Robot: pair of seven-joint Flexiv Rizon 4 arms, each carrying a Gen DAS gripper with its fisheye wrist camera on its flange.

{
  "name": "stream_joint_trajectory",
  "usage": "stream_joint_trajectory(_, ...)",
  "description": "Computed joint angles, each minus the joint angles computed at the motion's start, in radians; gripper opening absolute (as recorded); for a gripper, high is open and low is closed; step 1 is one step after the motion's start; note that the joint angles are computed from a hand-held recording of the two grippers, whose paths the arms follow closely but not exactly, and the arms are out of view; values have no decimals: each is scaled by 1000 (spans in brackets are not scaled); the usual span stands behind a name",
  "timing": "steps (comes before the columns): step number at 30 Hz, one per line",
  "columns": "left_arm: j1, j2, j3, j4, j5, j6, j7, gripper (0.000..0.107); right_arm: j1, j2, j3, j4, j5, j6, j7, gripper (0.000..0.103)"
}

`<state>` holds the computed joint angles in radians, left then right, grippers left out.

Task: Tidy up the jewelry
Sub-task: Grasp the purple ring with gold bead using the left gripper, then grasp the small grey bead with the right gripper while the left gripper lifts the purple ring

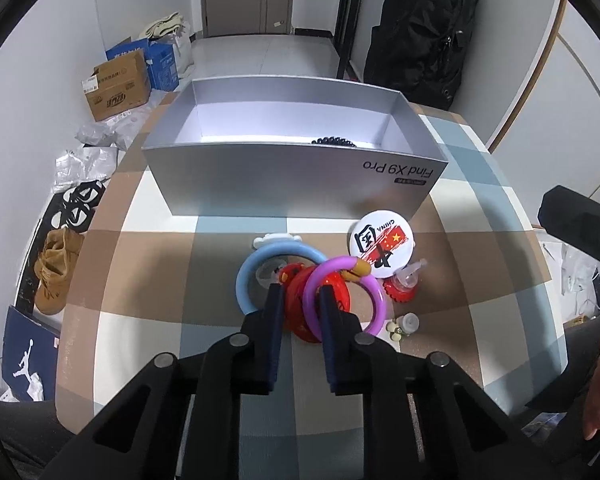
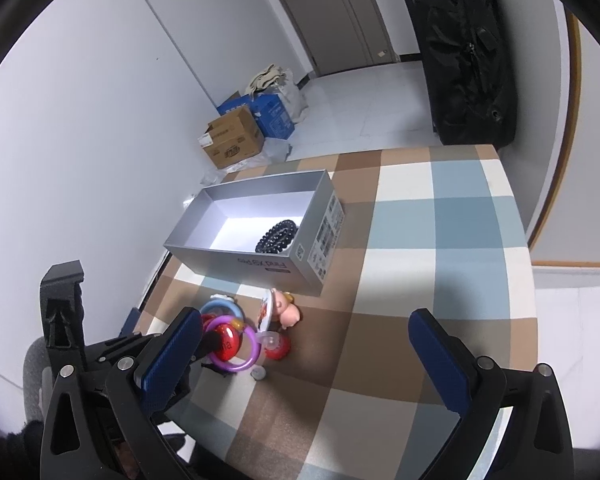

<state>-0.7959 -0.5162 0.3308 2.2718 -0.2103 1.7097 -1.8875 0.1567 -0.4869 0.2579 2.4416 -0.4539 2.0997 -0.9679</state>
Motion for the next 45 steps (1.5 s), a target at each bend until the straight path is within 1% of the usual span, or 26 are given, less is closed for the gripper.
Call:
stream_joint_trajectory(2, -20, -1, 21, -5, 3, -6, 2, 11, 2, 0, -1, 1, 1, 2, -2, 103)
stream_joint_trajectory(4, -3, 3, 6, -2, 7, 2, 2, 10, 6, 1, -3, 1, 4, -1, -4, 103)
stream_joint_trajectory(6, 30, 12, -27, 14, 3, 23, -6, 8, 6, 0, -3, 0, 2, -7, -4, 103)
stream_joint_trajectory(8, 79, 23, -81, 35, -1, 59, -8, 7, 5, 1, -2, -2, 0, -16, -2, 103)
stream_joint_trajectory(11, 106, 31, -117, 48, -19, 102, 12, 5, -6, 0, 4, -3, -10, -20, -1, 103)
stream_joint_trajectory(13, 152, 36, -170, 58, -23, 140, 24, 3, -14, -3, 9, -6, -19, -24, 3, 103)
stream_joint_trajectory(15, 228, 42, -247, 71, -13, 174, 28, 3, -23, -6, 15, -8, -29, -32, 12, 103)
stream_joint_trajectory(17, 269, 44, -289, 79, -18, 195, 36, 3, -30, -10, 21, -9, -42, -39, 15, 103)
stream_joint_trajectory(20, 379, 46, -393, 95, 21, 233, 21, 3, -39, -15, 30, -9, -65, -57, 16, 103)
stream_joint_trajectory(23, 468, 47, -468, 108, 69, 260, -5, 3, -66, -22, 54, -9, -102, -77, 28, 103)
stream_joint_trajectory(24, 493, 48, -487, 111, 83, 266, -16, 3, -80, -27, 64, -10, -120, -83, 32, 103)
stream_joint_trajectory(25, 502, 50, -495, 113, 90, 270, -26, 3, -91, -32, 74, -10, -136, -90, 37, 103)
stream_joint_trajectory(28, 563, 52, -538, 122, 132, 294, -68, 3, -107, -40, 93, -9, -174, -109, 38, 103)
stream_joint_trajectory(30, 604, 53, -565, 126, 165, 310, -100, 3, -101, -42, 94, -6, -185, -114, 25, 102)
stream_joint_trajectory(32, 607, 53, -562, 126, 177, 322, -118, 3, -74, -41, 82, -1, -173, -116, 6, 101)
stream_joint_trajectory(33, 610, 53, -561, 127, 183, 329, -127, 3, -70, -43, 83, 0, -170, -117, 1, 98)
stream_joint_trajectory(35, 613, 51, -561, 126, 195, 333, -140, 3, -72, -52, 93, -3, -176, -138, 0, 87)
stream_joint_trajectory(37, 614, 52, -556, 126, 203, 332, -144, 3, -69, -56, 101, -9, -179, -169, -5, 80)
stream_joint_trajectory(39, 623, 55, -559, 127, 214, 327, -147, 3, -34, -53, 87, -11, -156, -186, -31, 74)
stream_joint_trajectory(41, 635, 57, -563, 128, 225, 323, -151, 3, -26, -57, 95, -16, -148, -195, -56, 64)
stream_joint_trajectory(43, 640, 57, -567, 130, 230, 325, -159, 3, 18, -52, 74, -16, -113, -195, -85, 62)
stream_joint_trajectory(45, 666, 58, -581, 135, 248, 327, -171, 3, 66, -48, 50, -18, -75, -196, -115, 54)
